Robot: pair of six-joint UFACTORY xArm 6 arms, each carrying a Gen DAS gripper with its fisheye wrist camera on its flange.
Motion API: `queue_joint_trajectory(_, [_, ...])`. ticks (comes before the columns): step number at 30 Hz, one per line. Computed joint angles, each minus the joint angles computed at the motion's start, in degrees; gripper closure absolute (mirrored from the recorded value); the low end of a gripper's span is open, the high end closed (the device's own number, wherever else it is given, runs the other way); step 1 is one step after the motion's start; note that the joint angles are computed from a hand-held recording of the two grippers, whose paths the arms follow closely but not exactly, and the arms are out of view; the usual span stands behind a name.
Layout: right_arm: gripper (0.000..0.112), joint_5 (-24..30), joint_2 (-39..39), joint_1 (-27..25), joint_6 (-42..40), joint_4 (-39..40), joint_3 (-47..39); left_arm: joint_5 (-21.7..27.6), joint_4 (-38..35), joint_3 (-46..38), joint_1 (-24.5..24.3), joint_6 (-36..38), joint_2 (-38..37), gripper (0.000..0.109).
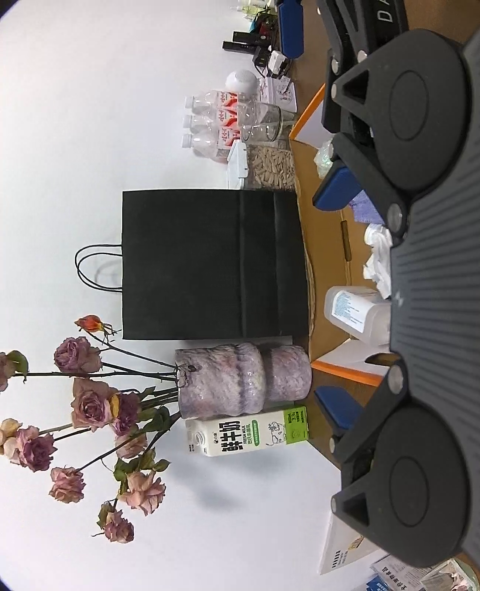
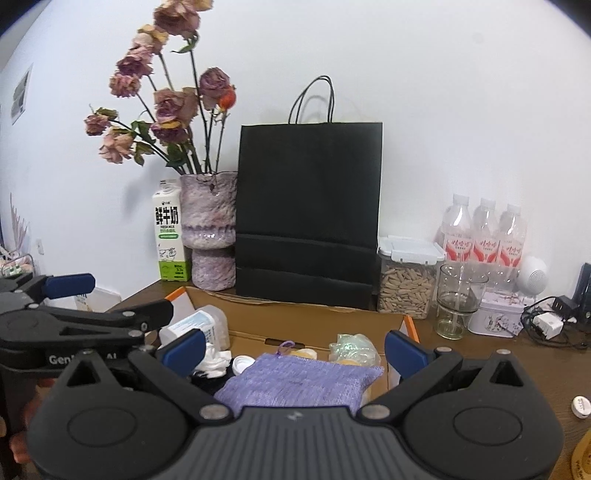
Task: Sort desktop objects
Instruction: 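Withdraw both tools from the box toward the remaining table items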
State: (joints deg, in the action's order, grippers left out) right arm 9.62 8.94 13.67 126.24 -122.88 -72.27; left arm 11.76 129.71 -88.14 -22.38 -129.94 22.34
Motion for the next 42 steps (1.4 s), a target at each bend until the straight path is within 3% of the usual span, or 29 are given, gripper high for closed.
queue_joint_trajectory(9, [0.009, 0.66, -4.76, 1.65, -1.12, 0.43, 6.26, -0.46, 0.51, 7.04, -0.37, 0.64, -5.0, 0.006])
queue_joint_trajectory(22, [0.009, 3.74, -12.39, 4.23, -7.99, 8.34, 17.91, -2.46, 2.35, 18.02, -0.54, 0.03, -12.67, 0.006])
queue_joint_trajectory(42, [0.009, 5.0, -16.52, 6.64, -16.01, 20.12, 29.44, -4.38, -10.63, 28.75, 0.73, 12.64, -16.03, 0.006])
